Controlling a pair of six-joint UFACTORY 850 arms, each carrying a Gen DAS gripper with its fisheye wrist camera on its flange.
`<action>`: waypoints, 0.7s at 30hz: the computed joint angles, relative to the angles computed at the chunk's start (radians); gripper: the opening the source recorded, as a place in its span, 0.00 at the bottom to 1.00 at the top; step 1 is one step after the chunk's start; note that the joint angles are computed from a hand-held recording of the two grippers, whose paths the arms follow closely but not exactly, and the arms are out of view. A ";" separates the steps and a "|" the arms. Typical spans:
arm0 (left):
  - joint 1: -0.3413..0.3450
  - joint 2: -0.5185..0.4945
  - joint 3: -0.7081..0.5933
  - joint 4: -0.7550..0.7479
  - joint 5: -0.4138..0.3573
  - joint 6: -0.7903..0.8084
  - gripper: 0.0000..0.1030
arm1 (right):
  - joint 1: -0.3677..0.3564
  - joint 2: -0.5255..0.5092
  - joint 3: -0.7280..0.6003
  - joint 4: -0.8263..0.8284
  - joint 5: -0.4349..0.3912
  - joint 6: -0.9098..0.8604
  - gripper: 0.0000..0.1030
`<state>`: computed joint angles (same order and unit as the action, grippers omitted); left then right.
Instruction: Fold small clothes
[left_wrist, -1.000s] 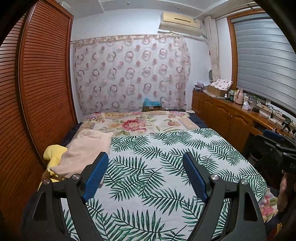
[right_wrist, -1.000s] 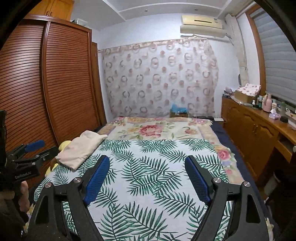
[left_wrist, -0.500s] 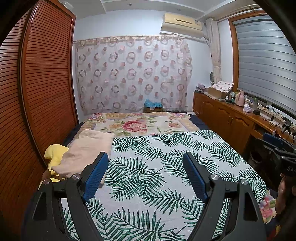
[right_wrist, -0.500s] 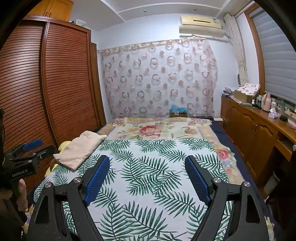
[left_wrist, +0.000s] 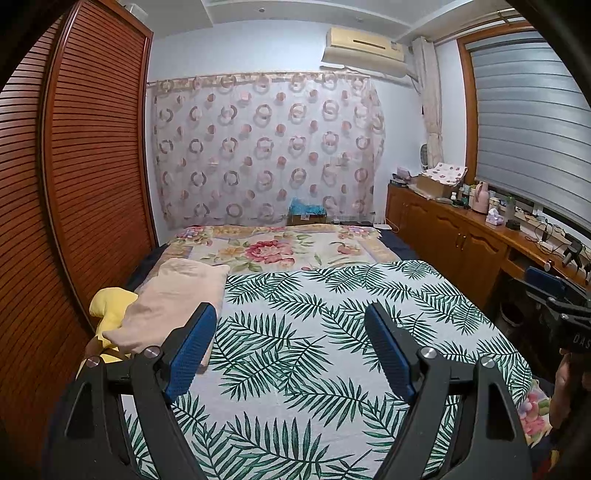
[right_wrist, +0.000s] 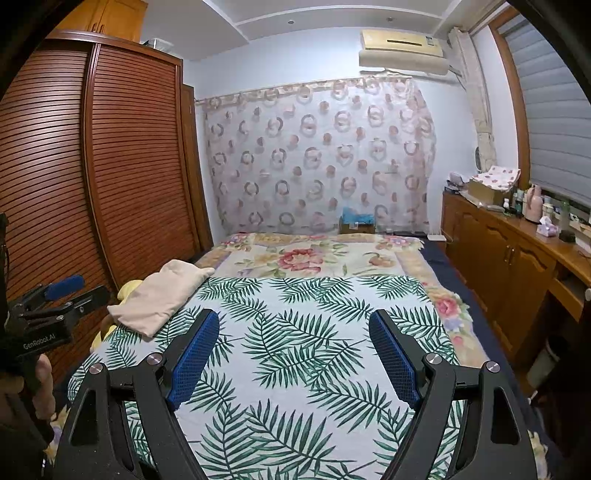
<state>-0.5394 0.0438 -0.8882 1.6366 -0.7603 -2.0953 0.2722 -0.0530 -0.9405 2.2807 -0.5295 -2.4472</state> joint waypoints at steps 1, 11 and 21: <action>-0.001 0.002 -0.001 -0.005 -0.003 0.005 0.81 | 0.000 0.000 0.000 0.002 0.000 -0.002 0.82; -0.001 0.006 0.002 -0.005 -0.005 0.006 0.81 | -0.006 -0.004 -0.004 -0.007 -0.007 0.006 0.82; 0.005 0.010 0.001 -0.008 -0.003 0.012 0.81 | -0.007 -0.005 -0.004 -0.013 -0.009 0.011 0.82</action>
<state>-0.5346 0.0536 -0.8870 1.6283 -0.7630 -2.0828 0.2650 -0.0581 -0.9444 2.2674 -0.5389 -2.4361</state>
